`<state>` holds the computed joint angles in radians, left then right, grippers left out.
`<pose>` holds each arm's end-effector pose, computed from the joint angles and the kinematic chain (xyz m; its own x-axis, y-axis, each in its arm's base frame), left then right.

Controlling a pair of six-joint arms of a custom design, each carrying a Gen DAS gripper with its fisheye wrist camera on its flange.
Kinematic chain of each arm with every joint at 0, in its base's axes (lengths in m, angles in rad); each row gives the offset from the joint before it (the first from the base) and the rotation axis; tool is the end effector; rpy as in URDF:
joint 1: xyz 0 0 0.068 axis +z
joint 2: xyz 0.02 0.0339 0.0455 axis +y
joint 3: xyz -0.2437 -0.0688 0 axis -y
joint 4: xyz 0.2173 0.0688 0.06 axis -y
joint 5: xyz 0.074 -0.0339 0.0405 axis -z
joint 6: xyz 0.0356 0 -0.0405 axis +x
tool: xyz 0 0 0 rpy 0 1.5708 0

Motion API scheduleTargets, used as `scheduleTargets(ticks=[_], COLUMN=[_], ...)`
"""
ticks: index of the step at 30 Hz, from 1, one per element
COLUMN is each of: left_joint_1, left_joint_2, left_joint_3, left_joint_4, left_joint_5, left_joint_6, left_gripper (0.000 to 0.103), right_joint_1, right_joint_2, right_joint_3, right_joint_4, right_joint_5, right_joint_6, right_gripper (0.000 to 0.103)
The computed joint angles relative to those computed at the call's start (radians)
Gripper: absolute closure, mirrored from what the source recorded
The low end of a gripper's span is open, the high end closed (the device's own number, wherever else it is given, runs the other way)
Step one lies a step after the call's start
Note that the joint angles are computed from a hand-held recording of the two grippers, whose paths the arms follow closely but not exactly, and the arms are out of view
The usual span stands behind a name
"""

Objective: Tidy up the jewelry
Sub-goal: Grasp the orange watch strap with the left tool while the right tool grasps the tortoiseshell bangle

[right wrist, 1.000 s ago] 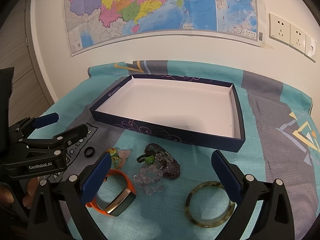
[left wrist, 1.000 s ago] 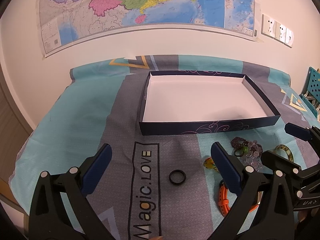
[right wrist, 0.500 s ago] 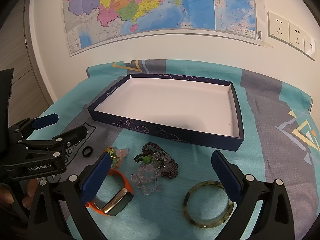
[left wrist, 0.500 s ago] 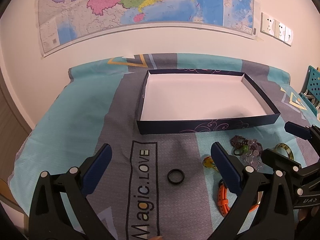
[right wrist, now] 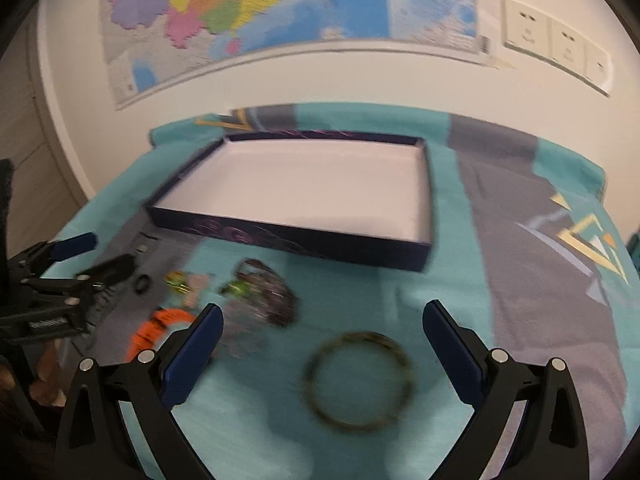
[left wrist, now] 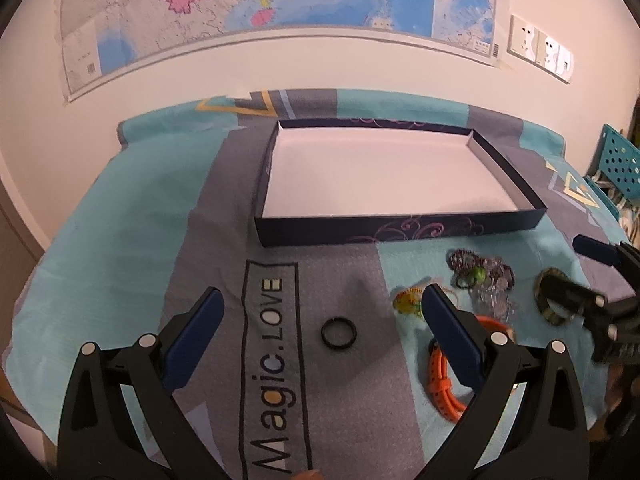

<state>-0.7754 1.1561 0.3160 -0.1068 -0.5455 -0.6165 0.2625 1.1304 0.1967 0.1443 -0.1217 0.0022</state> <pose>0.1361 -0.1076 0.1300 -0.6937 -0.0121 -0.7201 -0.0235 0.9997 0.0058 0.1636 0.0484 0.1173 -0.6864 -0.1822 -0.7041 -0.3386 0.9368 0.0877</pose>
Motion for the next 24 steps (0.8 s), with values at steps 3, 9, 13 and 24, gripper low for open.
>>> scheduleTargets(ticks=[3,9,13,24], left_joint_1=[0.002,0.017,0.047,-0.151], left_joint_2=[-0.015,-0.091,-0.188,-0.078], left_joint_3=[-0.026,-0.08,-0.121,-0.117], left_joint_4=[0.018,0.017,-0.017,0.092], left_joint_5=[0.035,0.071,0.127,0.255], left_joint_6=[0.024,0.078,0.12,0.165], left_gripper=[0.006,0.006,0.006,0.034], right_joint_1=[-0.11,-0.21,-0.233,-0.247], right_joint_2=[0.02,0.03,0.038,0.065], right_joint_3=[-0.011,-0.027,-0.027,-0.003], right_joint_4=[-0.01,-0.033,-0.04,-0.069], right_joint_5=[-0.039,-0.116,-0.138,-0.166], right_joint_6=[-0.062,-0.14,-0.167,-0.187], right_gripper=[0.006,0.016,0.027,0.047])
